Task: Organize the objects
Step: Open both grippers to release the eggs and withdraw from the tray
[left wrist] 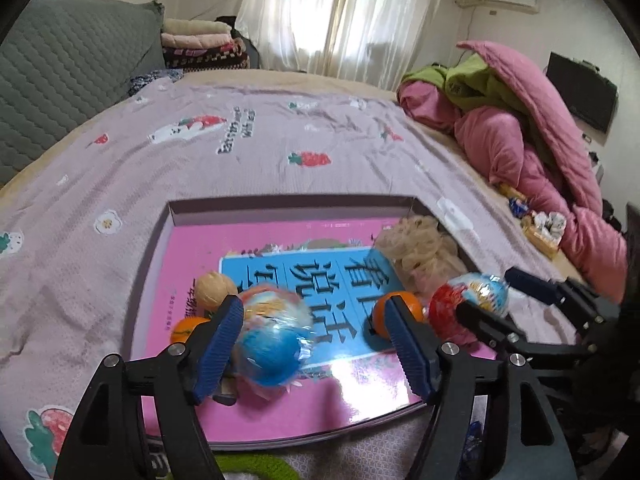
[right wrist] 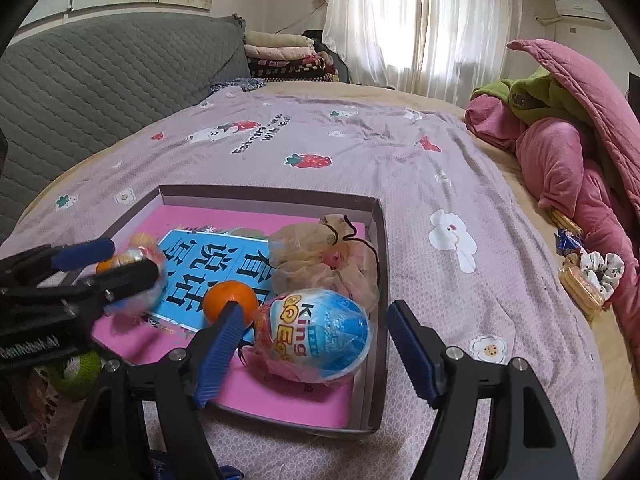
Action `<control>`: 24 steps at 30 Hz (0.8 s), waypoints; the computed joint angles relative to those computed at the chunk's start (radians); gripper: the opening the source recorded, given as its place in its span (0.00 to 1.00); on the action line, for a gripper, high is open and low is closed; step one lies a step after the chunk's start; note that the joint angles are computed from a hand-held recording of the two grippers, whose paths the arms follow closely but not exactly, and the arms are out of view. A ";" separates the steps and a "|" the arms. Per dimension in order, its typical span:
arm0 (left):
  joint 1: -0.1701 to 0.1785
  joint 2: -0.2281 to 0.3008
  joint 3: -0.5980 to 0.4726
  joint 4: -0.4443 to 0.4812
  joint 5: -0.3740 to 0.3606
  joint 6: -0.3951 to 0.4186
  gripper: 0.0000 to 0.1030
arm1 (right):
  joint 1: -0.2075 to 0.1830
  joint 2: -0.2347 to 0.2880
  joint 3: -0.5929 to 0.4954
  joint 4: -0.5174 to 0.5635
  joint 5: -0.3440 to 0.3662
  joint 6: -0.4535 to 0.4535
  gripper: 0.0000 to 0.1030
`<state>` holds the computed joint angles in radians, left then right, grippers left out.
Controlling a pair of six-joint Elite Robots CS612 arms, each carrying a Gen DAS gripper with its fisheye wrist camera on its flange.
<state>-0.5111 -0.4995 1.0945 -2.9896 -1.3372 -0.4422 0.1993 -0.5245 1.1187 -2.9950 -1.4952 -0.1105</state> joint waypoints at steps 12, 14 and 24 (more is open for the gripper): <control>0.006 -0.092 0.121 -0.116 0.138 -0.031 0.75 | -0.005 -0.010 0.018 -0.066 0.037 0.019 0.80; 0.002 -0.098 0.130 -0.112 0.158 -0.029 0.75 | -0.003 -0.012 0.022 -0.079 0.037 0.012 0.81; -0.027 -0.129 0.191 -0.105 0.259 0.015 0.75 | 0.002 -0.042 0.069 -0.168 0.042 -0.004 0.87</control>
<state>-0.5384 -0.6287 1.2859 -3.0944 -1.0784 -0.4269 0.2009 -0.5669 1.1881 -3.1628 -1.4535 -0.1149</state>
